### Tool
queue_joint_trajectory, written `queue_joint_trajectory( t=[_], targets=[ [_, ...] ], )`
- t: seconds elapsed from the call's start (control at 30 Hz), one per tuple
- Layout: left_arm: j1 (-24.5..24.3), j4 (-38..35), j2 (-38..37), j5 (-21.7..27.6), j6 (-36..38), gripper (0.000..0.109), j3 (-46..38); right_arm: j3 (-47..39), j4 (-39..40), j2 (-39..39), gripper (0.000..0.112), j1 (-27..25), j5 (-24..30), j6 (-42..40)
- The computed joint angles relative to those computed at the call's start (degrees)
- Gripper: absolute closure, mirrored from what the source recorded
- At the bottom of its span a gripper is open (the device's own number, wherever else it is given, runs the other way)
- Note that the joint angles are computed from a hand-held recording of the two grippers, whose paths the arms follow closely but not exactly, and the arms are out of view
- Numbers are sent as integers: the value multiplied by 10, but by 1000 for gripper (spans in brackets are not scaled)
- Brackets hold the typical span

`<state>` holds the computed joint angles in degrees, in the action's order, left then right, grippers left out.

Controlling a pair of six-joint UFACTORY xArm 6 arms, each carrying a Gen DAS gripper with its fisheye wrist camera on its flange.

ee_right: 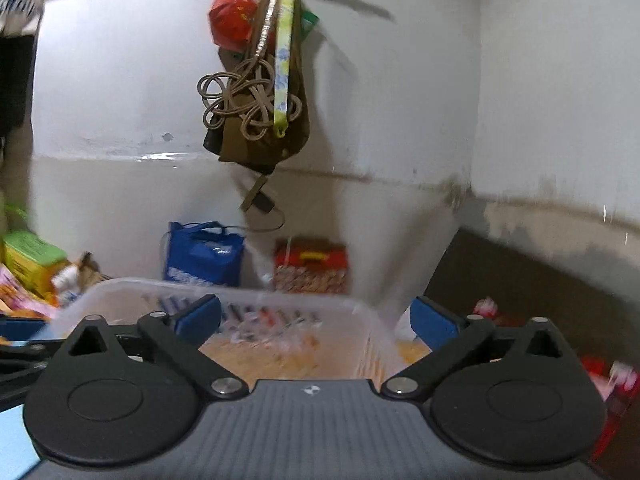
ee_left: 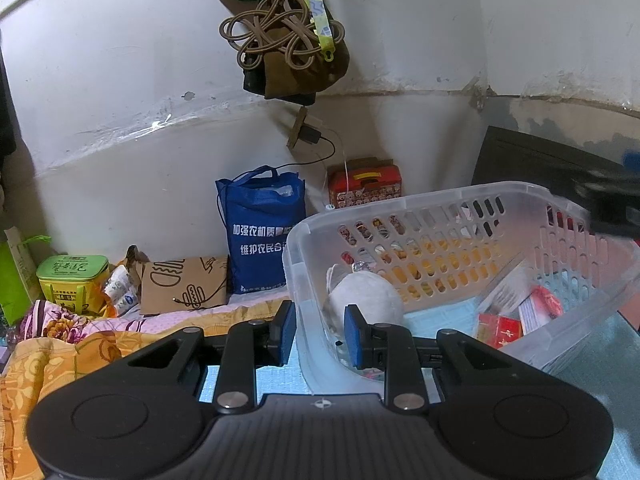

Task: Organize objects
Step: 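Carry the KENT pack over the basket and open the right tool, then grasp the blue-striped plush toy with the right tool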

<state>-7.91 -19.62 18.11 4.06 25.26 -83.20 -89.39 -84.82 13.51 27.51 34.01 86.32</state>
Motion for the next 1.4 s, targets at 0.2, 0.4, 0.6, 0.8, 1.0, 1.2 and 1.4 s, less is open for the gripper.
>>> queue_joint_trajectory(
  t=[0.2, 0.4, 0.6, 0.8, 1.0, 1.2, 1.4],
  targets=[
    [1, 3, -1, -1, -3, 79, 1, 163, -33, -108, 9, -1, -78, 152],
    [1, -4, -1, 1, 4, 79, 1, 287, -102, -162, 9, 78, 56, 243],
    [0, -16, -3, -2, 15, 79, 3, 333, -120, -176, 9, 151, 90, 316],
    [-1, -17, -3, -2, 16, 79, 3, 301, -136, -142, 9, 188, 66, 316],
    [-1, -16, -3, -2, 15, 79, 3, 263, -144, -99, 9, 194, 47, 334],
    [0, -14, -3, -2, 13, 79, 3, 227, -126, -62, 9, 202, 59, 318],
    [-1, -13, -2, -2, 12, 78, 2, 175, -71, -14, 9, 222, 123, 313]
  ],
)
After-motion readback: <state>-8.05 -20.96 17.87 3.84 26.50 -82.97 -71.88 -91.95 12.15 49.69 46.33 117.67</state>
